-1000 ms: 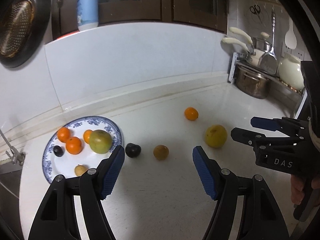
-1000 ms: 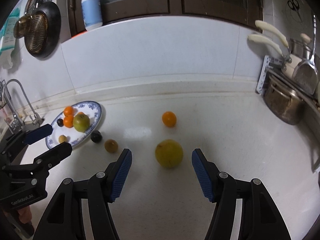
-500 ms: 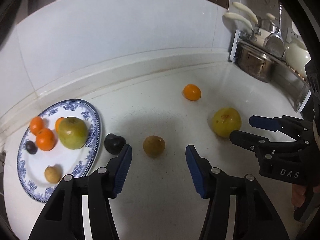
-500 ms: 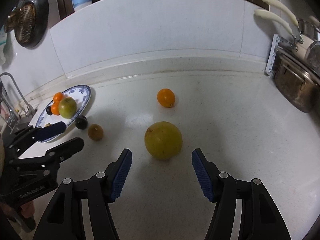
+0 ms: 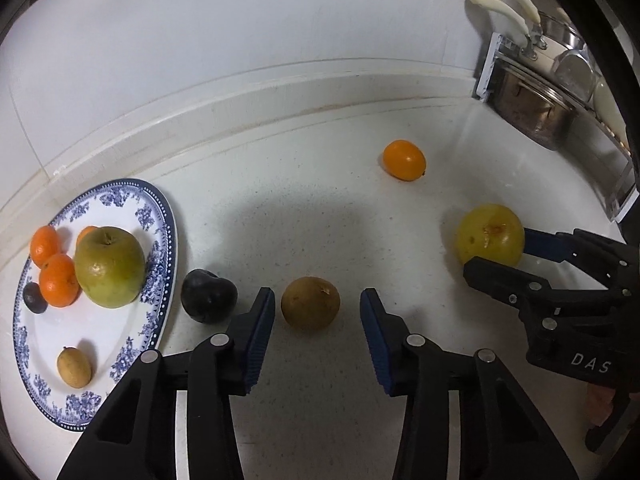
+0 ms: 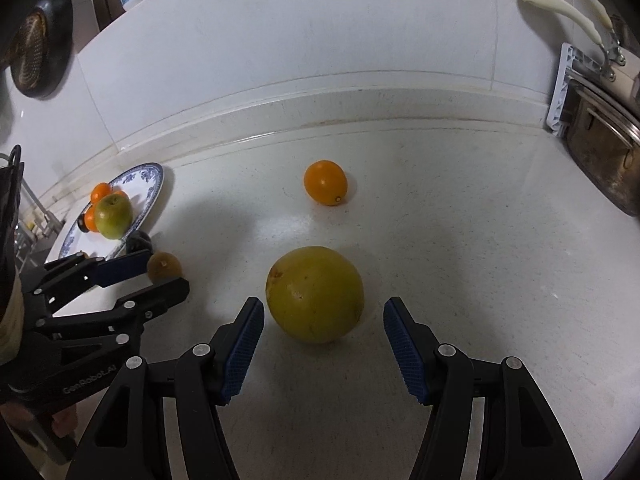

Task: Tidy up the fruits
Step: 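Grasp the small brown fruit with the left tool while the right tool grasps the yellow pomelo, then carry the brown fruit and yellow pomelo over the plate with both tools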

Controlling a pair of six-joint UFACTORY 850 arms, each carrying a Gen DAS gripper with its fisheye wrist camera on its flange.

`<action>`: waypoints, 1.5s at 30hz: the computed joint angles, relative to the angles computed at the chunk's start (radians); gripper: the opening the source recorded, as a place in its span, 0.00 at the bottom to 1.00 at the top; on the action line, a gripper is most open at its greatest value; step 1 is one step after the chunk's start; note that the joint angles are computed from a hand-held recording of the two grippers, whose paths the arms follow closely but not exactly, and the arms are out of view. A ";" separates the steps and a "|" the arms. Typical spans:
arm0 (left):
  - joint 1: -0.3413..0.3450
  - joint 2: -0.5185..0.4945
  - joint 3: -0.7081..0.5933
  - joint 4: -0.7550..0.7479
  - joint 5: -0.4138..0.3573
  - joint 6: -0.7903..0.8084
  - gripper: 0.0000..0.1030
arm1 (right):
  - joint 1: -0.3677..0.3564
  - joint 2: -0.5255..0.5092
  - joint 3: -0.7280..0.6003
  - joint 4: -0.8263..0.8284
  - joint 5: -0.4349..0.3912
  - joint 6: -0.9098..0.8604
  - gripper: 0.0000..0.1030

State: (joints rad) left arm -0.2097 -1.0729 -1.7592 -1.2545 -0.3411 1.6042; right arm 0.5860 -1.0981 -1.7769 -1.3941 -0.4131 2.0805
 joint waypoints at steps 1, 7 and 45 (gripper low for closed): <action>0.000 -0.003 -0.005 0.013 -0.003 -0.016 0.37 | -0.001 -0.006 -0.008 0.012 0.000 -0.012 0.61; -0.002 -0.010 -0.016 0.031 0.000 -0.035 0.28 | 0.002 -0.010 -0.008 -0.032 0.003 0.027 0.52; 0.141 0.328 0.393 -0.645 -0.103 0.627 0.28 | 0.131 0.084 -0.004 -0.229 -0.072 0.134 0.48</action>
